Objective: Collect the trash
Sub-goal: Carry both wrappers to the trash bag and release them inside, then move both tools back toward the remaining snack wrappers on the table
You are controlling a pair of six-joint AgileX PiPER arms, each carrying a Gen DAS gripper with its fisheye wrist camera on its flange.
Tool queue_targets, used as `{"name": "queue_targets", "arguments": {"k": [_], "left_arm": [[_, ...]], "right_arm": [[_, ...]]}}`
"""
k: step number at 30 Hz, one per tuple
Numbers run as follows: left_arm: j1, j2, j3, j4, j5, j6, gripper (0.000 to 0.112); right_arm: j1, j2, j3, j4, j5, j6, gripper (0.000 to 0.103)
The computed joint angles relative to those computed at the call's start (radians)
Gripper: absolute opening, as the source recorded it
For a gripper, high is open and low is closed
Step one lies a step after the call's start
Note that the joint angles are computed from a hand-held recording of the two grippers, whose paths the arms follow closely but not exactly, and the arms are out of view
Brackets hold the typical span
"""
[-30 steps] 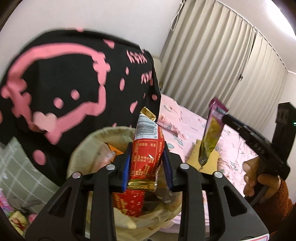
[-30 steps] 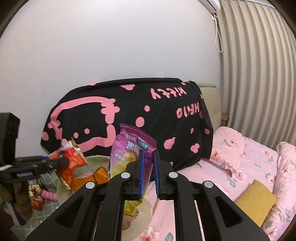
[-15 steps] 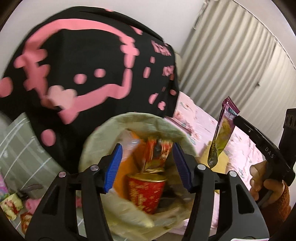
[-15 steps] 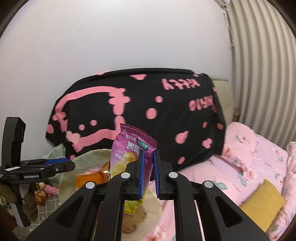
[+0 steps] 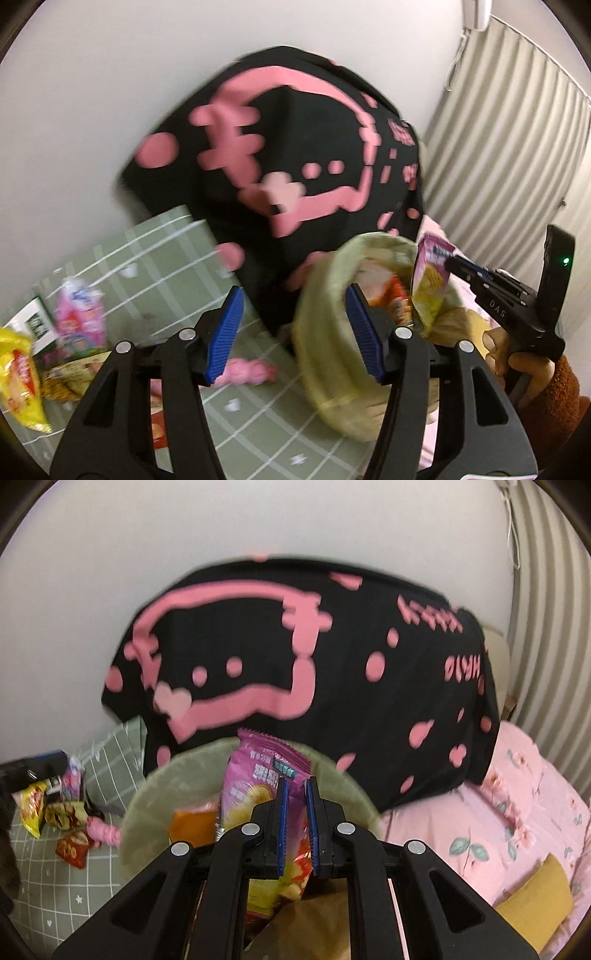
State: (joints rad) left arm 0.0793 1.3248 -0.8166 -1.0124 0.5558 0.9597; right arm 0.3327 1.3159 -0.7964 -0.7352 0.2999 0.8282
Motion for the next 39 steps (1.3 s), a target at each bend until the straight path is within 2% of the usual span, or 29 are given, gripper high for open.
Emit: {"name": "queue_targets", "arguments": {"k": [6, 16, 17, 19, 20, 21, 29, 35, 39], "left_arm": [[0.245, -0.019, 0.062, -0.069, 0.1, 0.125, 0.054], [0.628, 0.031, 0.102, -0.098, 0.218, 0.313, 0.054], [0.662, 0.04, 0.102, -0.105, 0.225, 0.334, 0.054], [0.738, 0.071, 0.094, -0.117, 0.235, 0.37, 0.054], [0.772, 0.09, 0.086, -0.122, 0.242, 0.383, 0.054], [0.807, 0.112, 0.076, -0.129, 0.247, 0.397, 0.054], [0.952, 0.23, 0.008, -0.19, 0.259, 0.536, 0.058], [0.977, 0.333, -0.081, -0.155, 0.301, 0.581, 0.058], [0.903, 0.367, -0.1, -0.09, 0.218, 0.591, 0.058]], "right_arm": [[0.029, 0.113, -0.032, 0.161, 0.062, -0.152, 0.011], [0.082, 0.128, -0.043, 0.076, 0.123, 0.024, 0.012], [0.09, 0.123, -0.039, 0.062, 0.129, 0.046, 0.013], [0.098, 0.11, -0.034, 0.08, 0.131, 0.042, 0.026], [0.105, 0.097, -0.027, 0.082, 0.131, 0.047, 0.038], [0.123, 0.079, -0.017, 0.056, 0.134, 0.082, 0.041], [0.304, 0.022, -0.043, -0.135, 0.234, 0.339, 0.041], [0.437, 0.107, -0.132, -0.182, 0.23, 0.428, 0.041], [0.526, 0.216, -0.207, -0.187, 0.206, 0.444, 0.041]]}}
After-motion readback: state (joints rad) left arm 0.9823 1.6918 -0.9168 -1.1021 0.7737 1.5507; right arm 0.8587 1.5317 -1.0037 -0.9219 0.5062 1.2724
